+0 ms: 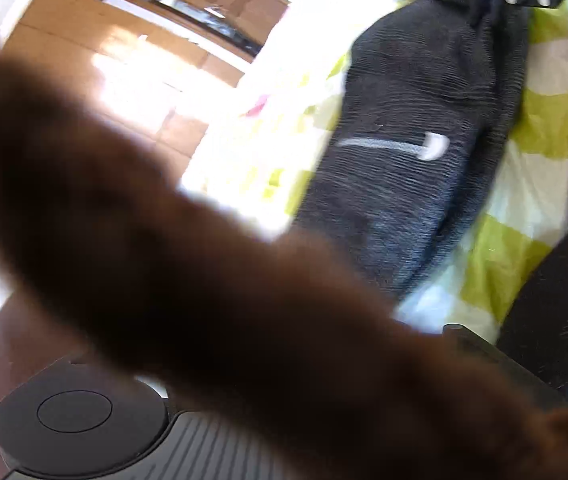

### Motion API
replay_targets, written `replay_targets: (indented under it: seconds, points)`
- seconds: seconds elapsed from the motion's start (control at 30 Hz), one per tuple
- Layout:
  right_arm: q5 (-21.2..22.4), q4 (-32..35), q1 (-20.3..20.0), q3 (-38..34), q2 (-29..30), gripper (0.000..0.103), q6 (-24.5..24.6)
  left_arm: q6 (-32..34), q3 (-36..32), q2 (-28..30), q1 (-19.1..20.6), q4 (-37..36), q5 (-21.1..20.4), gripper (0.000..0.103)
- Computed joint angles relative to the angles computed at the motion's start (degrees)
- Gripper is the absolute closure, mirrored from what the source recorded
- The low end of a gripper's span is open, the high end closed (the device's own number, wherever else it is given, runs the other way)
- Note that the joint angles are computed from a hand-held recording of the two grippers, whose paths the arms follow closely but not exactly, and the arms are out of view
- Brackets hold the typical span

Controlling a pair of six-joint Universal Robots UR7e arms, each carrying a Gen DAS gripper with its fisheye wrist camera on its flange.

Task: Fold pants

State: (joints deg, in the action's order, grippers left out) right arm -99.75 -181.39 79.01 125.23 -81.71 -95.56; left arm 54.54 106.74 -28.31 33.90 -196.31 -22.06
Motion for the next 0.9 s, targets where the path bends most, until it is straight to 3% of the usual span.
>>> replay_targets:
  seconds: [0.07,0.23,0.33,0.43,0.5,0.57,0.63,0.7,0.77,0.9]
  points:
    - [0.48,1.25,-0.04,-0.15,-0.72,0.077,0.36,2.40,0.66,0.53,-0.21,-0.40,-0.34,0.040]
    - [0.58,1.67,-0.23,-0.20,-0.76,0.076,-0.24,-4.46,3.48,-4.03,-0.26,9.67,-3.44,0.040]
    - [0.60,1.40,-0.31,-0.07,-0.61,0.076,-0.60,-1.06,3.17,-2.24,0.45,7.57,-2.12,0.040]
    - [0.19,1.04,-0.14,0.02,-0.22,0.077,-1.31,-1.64,1.27,-1.23,1.72,7.57,-2.49,0.040]
    - [-0.31,0.99,0.13,-0.25,-0.01,0.080,-0.62,2.85,-0.40,0.65,2.00,3.60,-1.96,0.055]
    - [-1.58,3.91,0.85,-1.81,-0.02,0.085,2.85,-0.46,-1.20,0.04,1.84,4.93,-1.95,0.073]
    - [-1.44,4.91,1.45,-3.02,0.10,0.085,5.48,-4.79,-1.56,-1.75,1.78,7.92,-2.84,0.079]
    - [-0.77,5.49,2.32,-4.32,0.20,0.085,7.72,-4.76,-2.13,-2.63,1.80,8.37,-3.43,0.081]
    - [1.44,3.82,3.17,-5.22,0.19,0.085,8.88,-0.88,-4.01,-1.70,1.95,5.10,-3.17,0.081]
    - [4.62,-0.48,3.00,-3.57,-0.54,0.085,10.13,14.98,-10.44,3.13,2.47,-11.68,-2.62,0.085]
